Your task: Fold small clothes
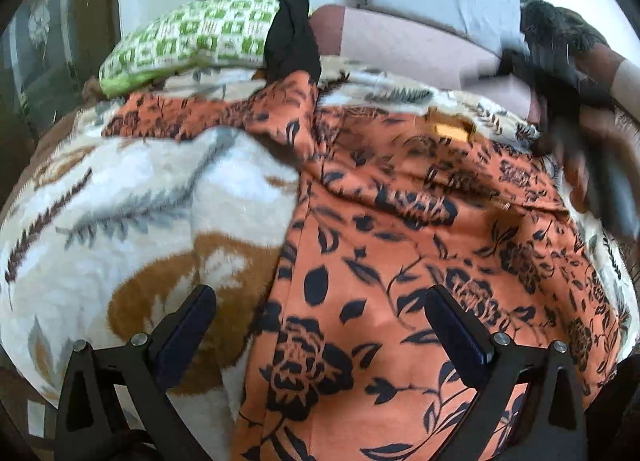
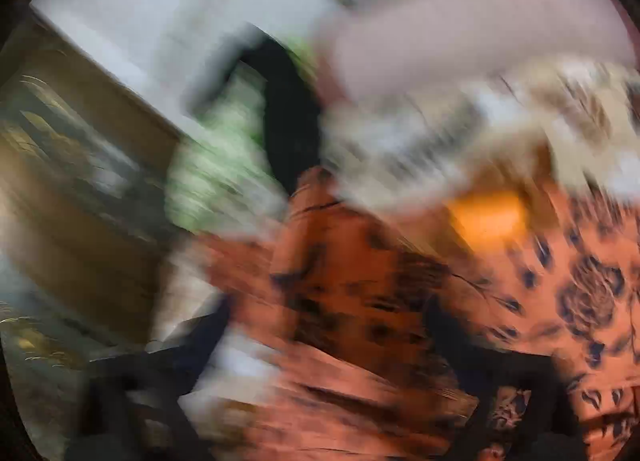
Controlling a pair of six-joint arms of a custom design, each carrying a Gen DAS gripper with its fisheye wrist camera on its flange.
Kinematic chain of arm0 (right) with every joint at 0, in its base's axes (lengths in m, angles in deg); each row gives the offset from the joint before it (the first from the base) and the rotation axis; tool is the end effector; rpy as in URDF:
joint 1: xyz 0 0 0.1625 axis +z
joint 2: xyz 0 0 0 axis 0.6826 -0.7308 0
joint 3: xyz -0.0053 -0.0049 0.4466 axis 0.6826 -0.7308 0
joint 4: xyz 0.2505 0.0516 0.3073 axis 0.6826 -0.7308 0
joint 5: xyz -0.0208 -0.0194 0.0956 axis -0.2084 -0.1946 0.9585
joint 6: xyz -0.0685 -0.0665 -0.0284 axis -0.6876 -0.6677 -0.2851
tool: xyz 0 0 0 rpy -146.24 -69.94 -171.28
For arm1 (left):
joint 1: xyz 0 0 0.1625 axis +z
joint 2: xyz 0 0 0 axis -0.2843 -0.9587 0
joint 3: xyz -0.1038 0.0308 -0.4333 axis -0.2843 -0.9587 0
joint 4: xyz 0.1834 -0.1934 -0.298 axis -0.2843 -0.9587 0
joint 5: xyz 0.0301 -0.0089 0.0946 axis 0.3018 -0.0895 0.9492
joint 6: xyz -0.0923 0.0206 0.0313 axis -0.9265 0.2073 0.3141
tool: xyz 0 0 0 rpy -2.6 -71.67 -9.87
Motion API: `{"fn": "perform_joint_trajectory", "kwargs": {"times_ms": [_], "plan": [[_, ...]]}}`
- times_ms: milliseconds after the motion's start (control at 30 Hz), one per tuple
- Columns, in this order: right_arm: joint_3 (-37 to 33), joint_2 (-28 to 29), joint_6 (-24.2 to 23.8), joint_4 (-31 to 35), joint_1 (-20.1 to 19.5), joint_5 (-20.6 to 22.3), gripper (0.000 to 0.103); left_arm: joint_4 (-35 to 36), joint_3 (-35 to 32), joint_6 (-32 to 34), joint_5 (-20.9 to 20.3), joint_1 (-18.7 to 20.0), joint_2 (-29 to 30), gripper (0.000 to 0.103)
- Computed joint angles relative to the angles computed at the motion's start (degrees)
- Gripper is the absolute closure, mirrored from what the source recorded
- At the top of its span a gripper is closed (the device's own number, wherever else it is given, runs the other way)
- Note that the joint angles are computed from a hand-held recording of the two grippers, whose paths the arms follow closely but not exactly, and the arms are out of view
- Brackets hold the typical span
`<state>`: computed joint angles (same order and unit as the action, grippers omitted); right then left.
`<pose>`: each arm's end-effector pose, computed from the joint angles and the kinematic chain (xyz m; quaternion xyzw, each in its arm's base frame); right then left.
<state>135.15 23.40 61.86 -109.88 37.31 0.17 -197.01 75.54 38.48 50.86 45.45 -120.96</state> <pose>0.0276 -0.6456 0.3147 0.0648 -0.9745 0.2110 0.0391 -0.2947 -0.4079 0.0318 0.1265 0.8776 -0.3347 0.3191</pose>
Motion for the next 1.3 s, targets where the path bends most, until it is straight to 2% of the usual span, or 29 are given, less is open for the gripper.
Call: {"fn": "perform_joint_trajectory", "kwargs": {"times_ms": [100, 167, 233, 333, 433, 500, 533, 567, 667, 733, 800, 867, 900, 933, 1000, 1033, 1100, 1167, 1200, 1233, 1300], "plan": [[4.8, -4.7, 5.0, -2.8, -7.7, 7.0, 0.002, -3.9, -2.4, 5.8, 0.1, 1.1, 1.3, 0.0], [8.5, -9.4, 4.2, -4.4, -11.3, 8.2, 0.002, -4.8, -6.0, 8.9, -1.6, 3.2, 2.5, 0.0], [9.8, -11.8, 3.0, -5.2, -12.9, 8.4, 0.002, -8.0, -9.5, 11.7, -4.6, 5.2, 4.2, 0.0], [9.6, -14.5, 1.8, -1.2, -15.9, 11.5, 0.002, -7.7, -16.7, 12.6, -8.8, 9.1, 6.7, 0.0], [10.4, -17.4, 3.2, 2.6, -21.7, 20.4, 0.002, -5.1, -24.3, 15.9, -9.1, 11.3, 10.2, 0.0], [11.3, -17.6, 7.8, 3.1, -25.9, 27.9, 0.002, -3.8, -28.6, 20.6, -7.2, 11.8, 13.0, 0.0], [11.5, -17.3, 9.4, 3.2, -27.3, 30.5, 0.002, -2.0, -31.1, 23.2, -6.1, 12.2, 14.6, 0.0], [11.5, -17.5, 10.4, 2.7, -28.3, 31.0, 0.002, 0.7, -33.1, 24.6, -5.2, 12.7, 15.7, 0.0], [10.8, -18.4, 8.2, -2.0, -27.1, 25.7, 0.003, 7.0, -37.0, 25.0, -3.2, 14.3, 18.1, 0.0], [8.6, -17.6, 7.0, -3.1, -25.2, 21.2, 0.003, 10.1, -37.8, 23.0, -4.1, 15.7, 18.6, 0.0], [4.1, -14.8, 4.3, -1.6, -22.5, 13.9, 0.003, 12.2, -38.0, 21.1, -4.4, 16.6, 18.9, 0.0], [-1.3, -10.7, 2.7, 2.8, -20.5, 7.0, 0.005, 11.7, -37.3, 20.9, -4.1, 17.0, 19.1, 0.0], [-4.5, -8.2, 1.9, 5.7, -19.3, 3.3, 0.016, 10.3, -36.9, 22.0, -3.7, 17.0, 19.2, 0.0], [-6.3, -6.8, 0.8, 7.1, -18.5, 1.0, 0.044, 10.3, -36.8, 22.2, -3.7, 16.9, 19.2, 0.0], [-9.2, -4.7, -2.2, 9.8, -16.1, -4.9, 0.092, 9.9, -36.7, 23.2, -4.2, 17.2, 19.0, 0.0], [-8.9, -4.7, -4.4, 8.7, -14.7, -7.4, 0.092, 9.3, -36.5, 23.6, -4.4, 17.3, 19.0, 0.0], [-5.5, -6.5, -8.3, 1.4, -13.3, -10.6, 0.093, 7.9, -36.3, 24.6, -4.5, 17.5, 19.0, 0.0], [-5.1, -6.1, -5.5, -0.3, -14.7, -11.8, 0.092, 8.0, -36.5, 24.6, -4.4, 17.5, 19.2, 0.0], [-4.9, -6.1, -3.5, 0.5, -16.2, -9.9, 0.089, 8.9, -36.6, 24.5, -4.4, 17.3, 18.9, 0.0], [-3.9, -6.9, -3.9, -0.9, -16.8, -7.3, 0.085, 8.3, -36.3, 25.0, -4.4, 17.0, 18.6, 0.0], [-3.1, -8.0, -4.2, -2.4, -16.1, -7.4, 0.082, 1.9, -34.3, 27.9, -3.1, 15.9, 18.2, 0.0]]}}
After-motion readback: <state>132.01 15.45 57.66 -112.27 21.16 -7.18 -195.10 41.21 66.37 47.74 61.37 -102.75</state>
